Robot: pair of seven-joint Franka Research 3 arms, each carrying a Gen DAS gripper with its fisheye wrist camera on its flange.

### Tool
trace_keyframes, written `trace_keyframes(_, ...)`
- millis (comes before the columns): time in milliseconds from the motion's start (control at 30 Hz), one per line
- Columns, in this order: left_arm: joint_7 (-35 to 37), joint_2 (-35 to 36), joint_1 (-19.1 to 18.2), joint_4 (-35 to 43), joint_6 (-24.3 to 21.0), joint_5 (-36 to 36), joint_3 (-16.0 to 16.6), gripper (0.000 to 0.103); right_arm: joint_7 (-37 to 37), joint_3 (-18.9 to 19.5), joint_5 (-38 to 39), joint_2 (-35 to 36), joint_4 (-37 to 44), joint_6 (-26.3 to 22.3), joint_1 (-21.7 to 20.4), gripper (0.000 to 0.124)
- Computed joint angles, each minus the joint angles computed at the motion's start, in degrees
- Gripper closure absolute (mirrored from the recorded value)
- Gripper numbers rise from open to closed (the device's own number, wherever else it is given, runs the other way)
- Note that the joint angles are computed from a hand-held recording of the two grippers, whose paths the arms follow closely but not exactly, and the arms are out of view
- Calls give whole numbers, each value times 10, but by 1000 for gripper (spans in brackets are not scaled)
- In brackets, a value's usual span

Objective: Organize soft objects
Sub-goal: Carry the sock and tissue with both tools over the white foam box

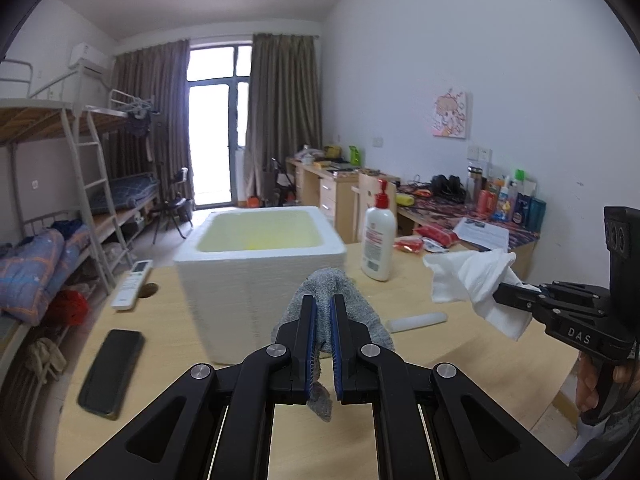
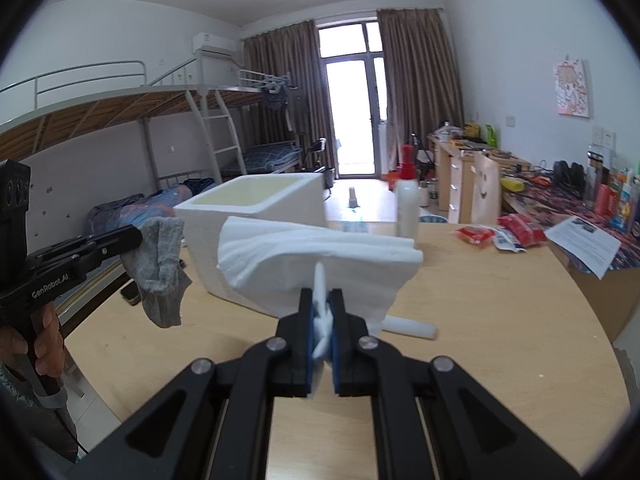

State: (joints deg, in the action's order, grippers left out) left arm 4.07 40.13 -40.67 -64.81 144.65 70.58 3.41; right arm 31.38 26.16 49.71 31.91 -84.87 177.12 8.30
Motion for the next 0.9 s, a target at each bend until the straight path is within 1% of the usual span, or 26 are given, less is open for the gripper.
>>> trace_keyframes(100,-40,-32,-5,-48,-1,26,7,96,-2,4,-5,1,2,-3,6,114)
trace_keyframes(167,-61,-51,-4,-75,-9,44,3,96,-6,8,-5,1,2,-3,9,115)
trace_keyframes(267,-87,-72,1,-106,-29,65,-10,96,-17,19,0,3,6,-4,9,114)
trace_keyframes(467,-122,-105,19,-152,-52,98,-39,96,-33,18,-2,11,19,-18,19,114)
trace_keyframes(567,-125,-108,27,-156,-57,107,-51,96,-24,3,-8,18,32,-29,33,114)
trace_keyframes(600,-125,-107,29,-153,-58,108,-54,96,-28,7,-3,15,27,-27,30,114)
trace_keyframes(633,-124,-105,31,-150,-58,109,-56,96,-24,1,-6,18,33,-31,34,114)
trace_keyframes(767,-127,-108,37,-155,-54,115,-59,96,-18,-10,-12,26,49,-40,41,115)
trace_keyframes(867,-120,-105,42,-147,-48,113,-60,96,-6,-24,-27,34,66,-47,53,115)
trace_keyframes(900,-116,-101,44,-142,-47,111,-60,96,-7,-23,-28,35,66,-46,53,115)
